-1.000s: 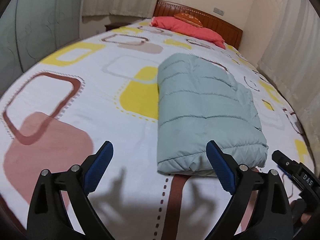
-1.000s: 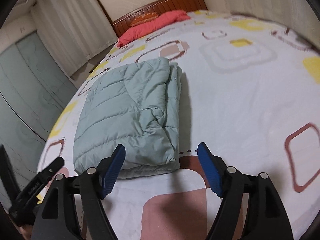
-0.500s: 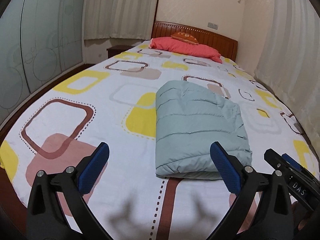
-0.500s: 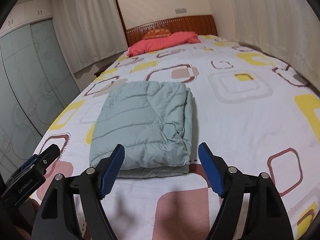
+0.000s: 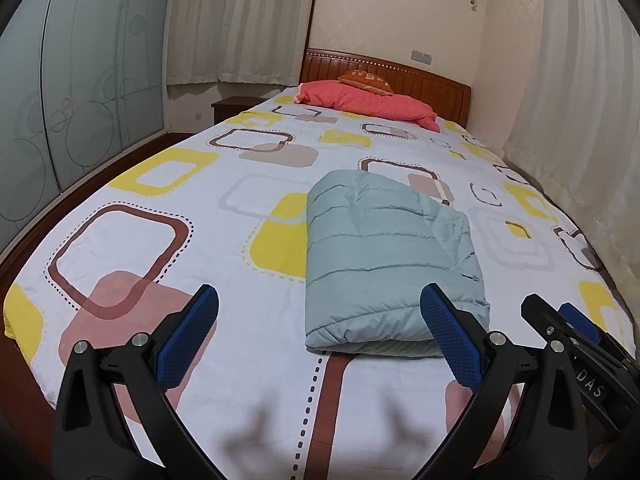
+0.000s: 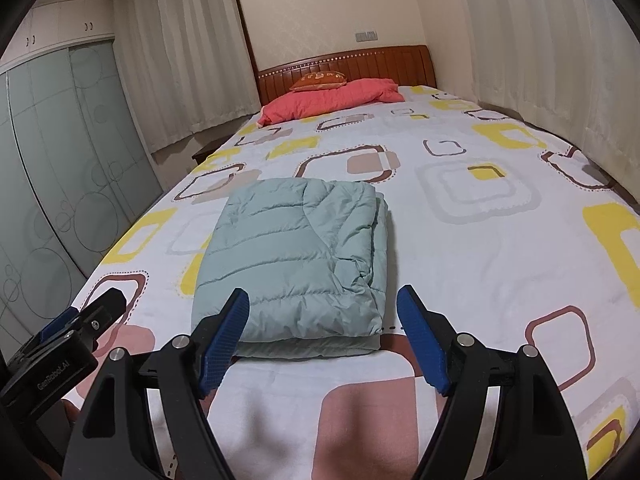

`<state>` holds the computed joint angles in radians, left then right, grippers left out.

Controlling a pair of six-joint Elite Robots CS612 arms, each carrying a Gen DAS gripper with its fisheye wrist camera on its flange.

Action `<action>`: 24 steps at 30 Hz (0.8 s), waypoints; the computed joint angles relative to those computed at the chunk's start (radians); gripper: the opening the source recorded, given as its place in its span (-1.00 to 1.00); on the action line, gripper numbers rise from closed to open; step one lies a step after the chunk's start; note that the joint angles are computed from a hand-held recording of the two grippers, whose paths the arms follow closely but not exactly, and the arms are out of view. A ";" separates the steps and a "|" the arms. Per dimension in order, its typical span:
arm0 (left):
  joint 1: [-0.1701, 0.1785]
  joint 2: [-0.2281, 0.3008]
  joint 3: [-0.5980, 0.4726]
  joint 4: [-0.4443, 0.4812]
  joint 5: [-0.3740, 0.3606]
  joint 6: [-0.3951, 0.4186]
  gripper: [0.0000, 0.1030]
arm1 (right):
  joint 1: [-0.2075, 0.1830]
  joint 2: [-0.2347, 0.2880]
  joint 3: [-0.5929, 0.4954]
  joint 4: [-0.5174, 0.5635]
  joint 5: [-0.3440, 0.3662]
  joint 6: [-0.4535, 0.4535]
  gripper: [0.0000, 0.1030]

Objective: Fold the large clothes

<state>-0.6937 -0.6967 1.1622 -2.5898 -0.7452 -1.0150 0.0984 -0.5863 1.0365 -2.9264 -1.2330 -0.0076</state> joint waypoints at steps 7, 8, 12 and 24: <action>0.000 -0.001 -0.001 0.004 -0.002 -0.001 0.95 | 0.001 -0.005 0.011 -0.017 0.000 -0.002 0.46; 0.000 -0.001 -0.001 0.004 -0.002 -0.001 0.95 | 0.002 -0.006 0.012 -0.022 -0.002 -0.003 0.46; 0.000 -0.001 0.001 0.000 -0.002 0.004 0.95 | 0.003 -0.010 0.019 -0.034 -0.006 -0.005 0.46; -0.001 -0.008 0.006 0.013 -0.002 -0.015 0.95 | 0.004 -0.011 0.020 -0.031 -0.007 -0.006 0.46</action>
<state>-0.6945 -0.7042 1.1681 -2.5769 -0.7471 -1.0303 0.1025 -0.5971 1.0566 -2.9576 -1.2398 -0.0141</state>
